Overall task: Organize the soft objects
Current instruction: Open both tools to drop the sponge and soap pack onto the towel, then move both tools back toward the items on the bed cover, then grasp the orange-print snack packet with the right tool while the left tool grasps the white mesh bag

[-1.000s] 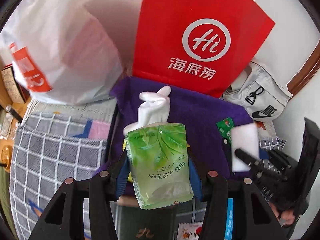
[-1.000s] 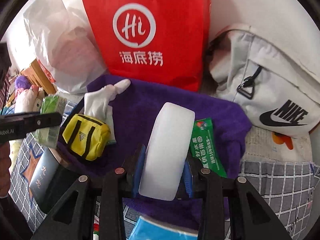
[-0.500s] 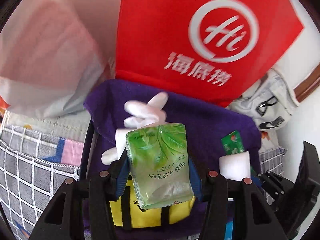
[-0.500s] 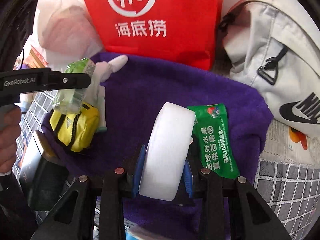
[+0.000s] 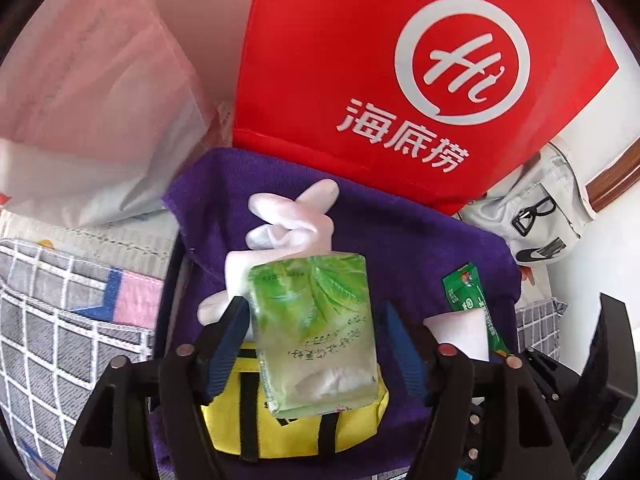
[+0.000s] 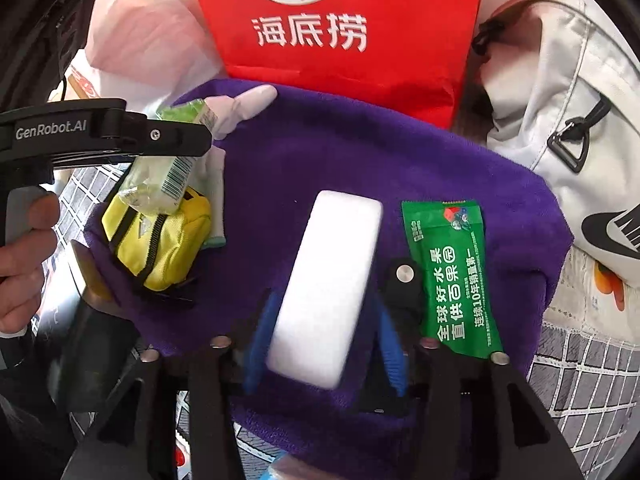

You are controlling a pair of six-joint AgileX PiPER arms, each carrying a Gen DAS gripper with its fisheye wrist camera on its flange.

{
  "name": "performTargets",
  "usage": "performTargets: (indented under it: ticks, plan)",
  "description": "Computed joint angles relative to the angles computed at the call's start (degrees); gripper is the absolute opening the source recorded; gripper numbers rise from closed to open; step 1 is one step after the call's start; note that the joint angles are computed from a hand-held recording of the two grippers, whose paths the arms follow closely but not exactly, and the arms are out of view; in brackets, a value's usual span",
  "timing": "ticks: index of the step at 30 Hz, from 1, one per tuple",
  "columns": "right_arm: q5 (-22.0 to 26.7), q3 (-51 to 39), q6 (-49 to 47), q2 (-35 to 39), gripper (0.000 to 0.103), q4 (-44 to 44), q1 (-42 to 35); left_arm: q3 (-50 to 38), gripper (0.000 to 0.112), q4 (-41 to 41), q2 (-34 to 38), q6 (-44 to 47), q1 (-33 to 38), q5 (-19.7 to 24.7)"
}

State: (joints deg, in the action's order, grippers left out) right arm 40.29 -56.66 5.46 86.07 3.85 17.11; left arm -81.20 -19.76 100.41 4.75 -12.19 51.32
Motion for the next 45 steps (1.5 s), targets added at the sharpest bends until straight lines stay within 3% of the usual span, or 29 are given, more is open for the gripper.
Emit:
performTargets:
  ticks: [6, 13, 16, 22, 31, 37, 41, 43, 45]
  plan:
    - [0.9, 1.2, 4.8, -4.7, 0.058, -3.3, 3.1, 0.6, 0.068, 0.4, -3.4, -0.2, 0.8, 0.7]
    - [1.3, 5.1, 11.9, -14.2, 0.058, -6.8, 5.7, 7.3, 0.068, 2.8, -12.2, -1.1, 0.8, 0.0]
    - [2.1, 6.7, 16.8, -18.0, 0.058, -9.6, 9.8, 10.6, 0.068, 2.0, -16.3, -0.4, 2.1, 1.0]
    - [4.8, 9.8, 33.1, -21.3, 0.058, -17.6, 25.8, 19.0, 0.068, 1.8, -26.5, 3.7, 7.0, 3.0]
    - [8.8, 9.5, 51.9, -13.6, 0.068, -29.2, 48.0, 29.3, 0.068, -4.1, -35.3, 18.8, 21.4, 6.2]
    - [10.4, 7.2, 53.2, -5.4, 0.067, -28.4, 47.7, 31.9, 0.068, -10.3, -34.7, 30.0, 32.7, 10.1]
    - [13.4, 6.5, 58.9, -2.9, 0.066, -33.3, 49.3, 33.0, 0.068, -12.4, -32.8, 34.4, 36.8, 11.5]
    - [13.5, 6.5, 59.8, -2.8, 0.061, -33.6, 49.4, 33.4, 0.068, -12.8, -32.0, 35.2, 37.6, 11.9]
    - [13.2, 6.5, 59.0, -3.3, 0.040, -31.8, 48.4, 34.0, 0.068, -13.4, -31.7, 36.4, 38.9, 12.4]
